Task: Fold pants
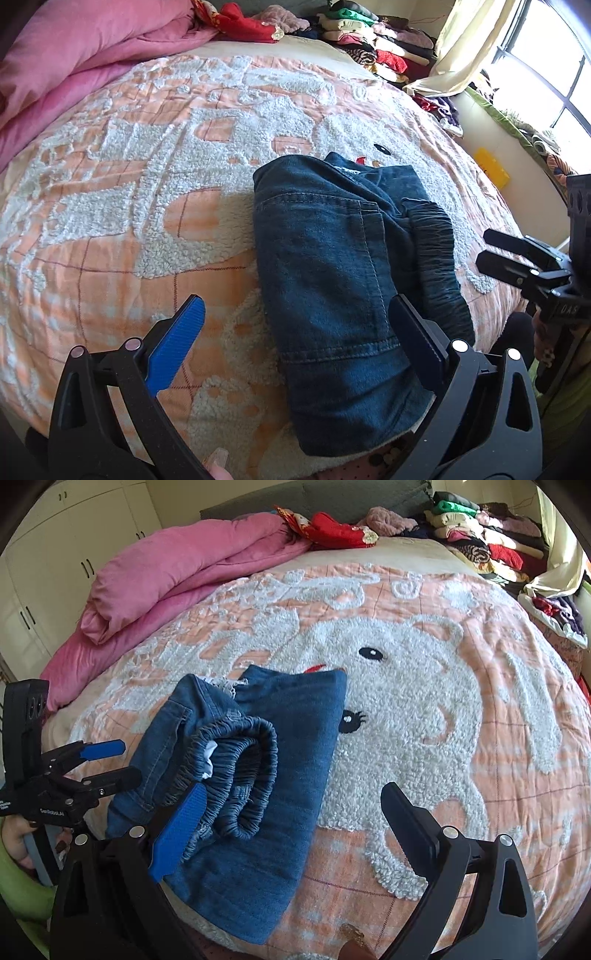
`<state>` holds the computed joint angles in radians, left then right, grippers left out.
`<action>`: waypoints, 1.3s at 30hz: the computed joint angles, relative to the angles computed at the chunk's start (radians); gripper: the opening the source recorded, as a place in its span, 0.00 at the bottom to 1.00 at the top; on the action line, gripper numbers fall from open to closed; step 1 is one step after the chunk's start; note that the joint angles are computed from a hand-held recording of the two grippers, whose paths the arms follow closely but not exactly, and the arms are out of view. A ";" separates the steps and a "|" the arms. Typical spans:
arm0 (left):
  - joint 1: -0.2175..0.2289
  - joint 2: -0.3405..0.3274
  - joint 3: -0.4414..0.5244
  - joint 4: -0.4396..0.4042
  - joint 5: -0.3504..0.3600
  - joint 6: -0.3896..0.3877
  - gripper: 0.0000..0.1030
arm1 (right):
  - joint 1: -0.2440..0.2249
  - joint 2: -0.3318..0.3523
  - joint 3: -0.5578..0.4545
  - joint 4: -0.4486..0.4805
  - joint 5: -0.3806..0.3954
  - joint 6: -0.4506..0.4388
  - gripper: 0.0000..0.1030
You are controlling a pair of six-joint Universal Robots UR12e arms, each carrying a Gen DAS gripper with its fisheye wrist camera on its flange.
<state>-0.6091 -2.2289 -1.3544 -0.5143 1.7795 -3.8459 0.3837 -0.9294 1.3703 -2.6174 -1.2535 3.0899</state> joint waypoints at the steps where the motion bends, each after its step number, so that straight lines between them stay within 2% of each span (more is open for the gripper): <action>1: 0.001 -0.002 0.002 -0.004 -0.004 -0.002 0.90 | 0.000 0.002 -0.002 0.004 -0.003 0.001 0.92; 6: 0.005 -0.011 0.009 0.003 -0.023 0.003 0.90 | -0.002 0.013 -0.012 0.031 0.006 0.011 0.91; 11: 0.008 -0.025 0.022 0.008 -0.034 0.008 0.90 | -0.002 0.023 -0.022 0.055 0.033 0.002 0.78; 14: 0.011 -0.033 0.028 0.017 -0.050 0.009 0.90 | -0.002 0.030 -0.029 0.061 0.044 -0.002 0.76; 20: 0.010 -0.049 0.048 0.014 -0.054 0.025 0.77 | -0.013 0.049 -0.038 0.071 0.108 0.034 0.76; 24: 0.010 -0.052 0.051 0.018 -0.062 0.026 0.72 | -0.015 0.053 -0.038 0.063 0.124 0.031 0.76; 26: 0.011 -0.053 0.051 0.019 -0.065 0.025 0.71 | -0.017 0.055 -0.042 0.070 0.155 0.021 0.64; 28: 0.012 -0.054 0.051 0.020 -0.067 0.022 0.70 | -0.017 0.058 -0.046 0.075 0.168 0.013 0.60; 39: 0.012 -0.059 0.056 0.025 -0.065 0.013 0.70 | -0.020 0.081 -0.065 0.064 0.197 0.042 0.65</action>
<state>-0.5967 -2.2884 -1.2988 -0.4892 1.7143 -3.8328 0.3635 -0.8485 1.3049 -2.5538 -1.0562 3.1320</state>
